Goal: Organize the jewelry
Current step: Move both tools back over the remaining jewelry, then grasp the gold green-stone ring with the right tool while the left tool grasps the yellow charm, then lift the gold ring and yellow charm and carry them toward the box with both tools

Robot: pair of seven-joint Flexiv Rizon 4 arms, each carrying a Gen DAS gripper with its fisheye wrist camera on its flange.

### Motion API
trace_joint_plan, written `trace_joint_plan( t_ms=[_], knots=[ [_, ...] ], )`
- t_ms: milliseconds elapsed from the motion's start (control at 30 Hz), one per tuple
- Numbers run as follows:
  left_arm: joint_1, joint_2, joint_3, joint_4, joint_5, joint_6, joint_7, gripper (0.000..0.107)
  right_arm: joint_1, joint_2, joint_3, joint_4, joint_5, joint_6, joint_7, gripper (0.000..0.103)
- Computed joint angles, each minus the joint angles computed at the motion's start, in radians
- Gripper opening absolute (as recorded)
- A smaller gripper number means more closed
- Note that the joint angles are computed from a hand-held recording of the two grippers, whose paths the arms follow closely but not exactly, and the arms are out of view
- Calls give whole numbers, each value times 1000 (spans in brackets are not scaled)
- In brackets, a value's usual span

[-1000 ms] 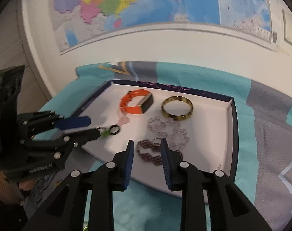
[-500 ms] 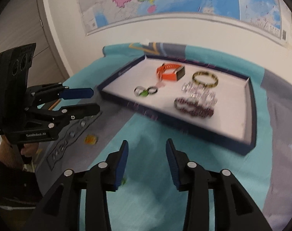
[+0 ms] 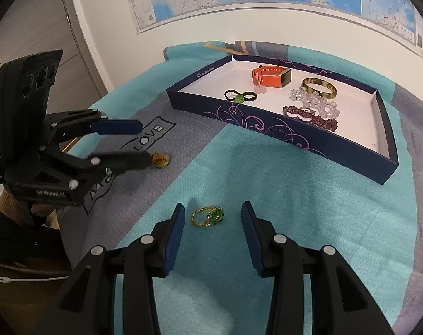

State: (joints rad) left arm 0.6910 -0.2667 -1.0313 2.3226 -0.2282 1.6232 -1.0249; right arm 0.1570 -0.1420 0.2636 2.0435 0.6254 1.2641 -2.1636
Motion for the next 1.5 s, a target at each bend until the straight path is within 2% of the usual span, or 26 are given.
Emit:
trace_joint_plan(
  t_ms=[133, 167, 233, 367, 433, 600, 667, 833, 1167, 1500],
  knots=[
    [-23, -3, 15, -2, -9, -22, 11, 53, 12, 2, -2, 17, -27, 25, 20, 40],
    [-39, -2, 30, -5, -16, -28, 15, 51, 17, 3, -4, 25, -44, 37, 33, 39],
    [-76, 3, 65, -10, -36, -42, 26, 41, 25, 3, -4, 39, -71, 57, 53, 39],
    [-153, 11, 138, -16, -67, -62, 48, 35, 30, 2, -3, 56, -109, 86, 83, 34],
    [-163, 14, 143, -13, -92, -59, 66, 30, 27, 0, 1, 60, -122, 94, 91, 33],
    [-195, 22, 165, -15, -155, -66, 104, 17, 18, -6, 2, 69, -161, 116, 122, 15],
    [-203, 23, 165, -14, -183, -65, 121, 17, 3, -8, 11, 61, -145, 107, 111, 12],
    [-238, 19, 174, -15, -245, -55, 165, 15, -3, -10, 12, 58, -146, 109, 114, 11],
    [-345, 13, 252, -37, -356, -52, 224, 14, -22, -14, 8, 57, -147, 130, 149, 11],
    [-398, 18, 269, -44, -500, -40, 319, 11, -57, -17, 19, 23, -69, 118, 108, 11]
  ],
)
